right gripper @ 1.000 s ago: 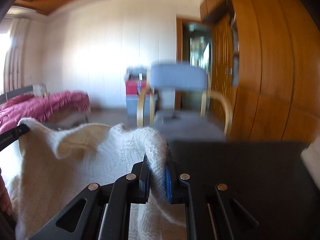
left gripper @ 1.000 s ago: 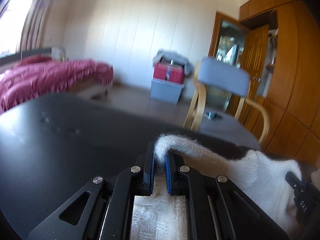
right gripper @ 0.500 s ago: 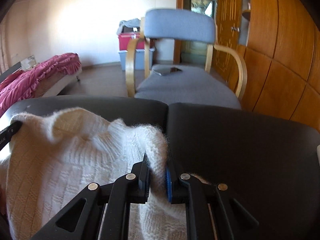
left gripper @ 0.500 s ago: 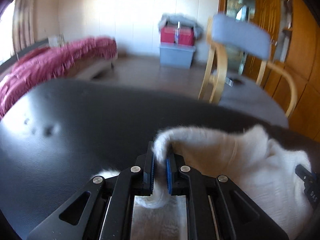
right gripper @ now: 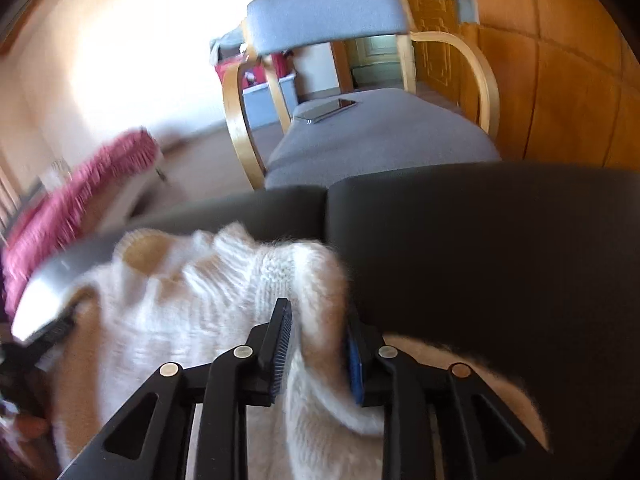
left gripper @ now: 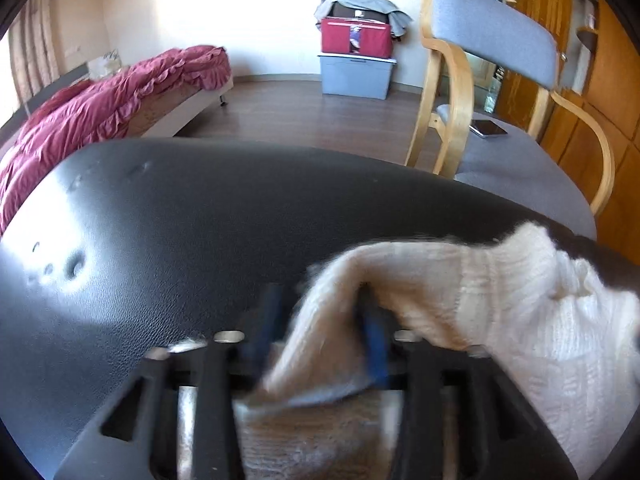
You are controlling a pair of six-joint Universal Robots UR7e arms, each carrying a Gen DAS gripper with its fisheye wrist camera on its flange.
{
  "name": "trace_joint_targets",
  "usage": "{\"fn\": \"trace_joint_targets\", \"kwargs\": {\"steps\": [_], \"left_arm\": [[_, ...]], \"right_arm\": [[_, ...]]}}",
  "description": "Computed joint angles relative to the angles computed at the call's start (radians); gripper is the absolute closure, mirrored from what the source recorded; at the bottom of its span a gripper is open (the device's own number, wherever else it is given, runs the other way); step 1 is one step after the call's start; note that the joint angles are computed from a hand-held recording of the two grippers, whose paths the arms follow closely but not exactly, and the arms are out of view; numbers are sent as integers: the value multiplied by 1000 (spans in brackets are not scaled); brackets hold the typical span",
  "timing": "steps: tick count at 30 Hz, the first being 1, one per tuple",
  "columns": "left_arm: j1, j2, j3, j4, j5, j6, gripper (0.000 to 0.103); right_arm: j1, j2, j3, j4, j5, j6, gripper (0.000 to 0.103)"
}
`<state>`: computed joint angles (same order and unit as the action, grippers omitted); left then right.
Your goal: Fold clothes
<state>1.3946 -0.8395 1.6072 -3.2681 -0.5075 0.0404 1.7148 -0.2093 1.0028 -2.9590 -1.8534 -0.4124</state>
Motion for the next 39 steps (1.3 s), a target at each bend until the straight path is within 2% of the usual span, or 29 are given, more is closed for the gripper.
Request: {"fn": "trace_joint_targets", "kwargs": {"steps": [2,5,8,10,12,15,18,19,21,23,25,26,28,29,33,39], "left_arm": [[5,-22,25,-22,-43,-17,40],[-6,-44,76,-169,-106,46,40],[-30,-92,161,-279,-201,90,40],[-52,-143,227,-252,-255,63,40],[-81,-186,286,-192,-275,28,40],[-116,-201,339,-119,-270,29,40],[-140,-145,367,-139,-226,125,40],[-140,-120,365,-154,-207,159,40],[-136,-85,351,-146,-170,188,40],[-131,-84,338,-73,-153,155,39],[-118,-98,338,-34,-176,111,34],[-111,-107,339,-20,-193,89,32],[-104,-117,342,-18,-215,70,31],[-105,-116,342,-19,-214,69,31],[-113,-102,337,-20,-182,79,28],[-111,-103,337,-16,-184,73,26]], "right_arm": [[-8,-91,142,-95,52,13,79],[-30,-240,366,-234,109,-8,76],[-55,-356,552,-379,43,-40,73],[-80,-414,637,-425,-13,-41,70],[-107,-458,695,-432,-76,-32,70],[-142,-492,736,-401,-141,-5,69],[-171,-515,759,-329,-96,43,67],[-172,-511,767,-354,-92,36,66],[-158,-494,763,-384,-118,15,65],[-145,-477,757,-410,-141,-17,65],[-134,-454,758,-460,-152,-90,67],[-129,-442,758,-487,-156,-127,69],[-121,-428,757,-518,-157,-184,85],[-118,-429,758,-515,-151,-196,89],[-113,-430,746,-505,-146,-224,91],[-105,-432,696,-573,-200,-286,91]]}}
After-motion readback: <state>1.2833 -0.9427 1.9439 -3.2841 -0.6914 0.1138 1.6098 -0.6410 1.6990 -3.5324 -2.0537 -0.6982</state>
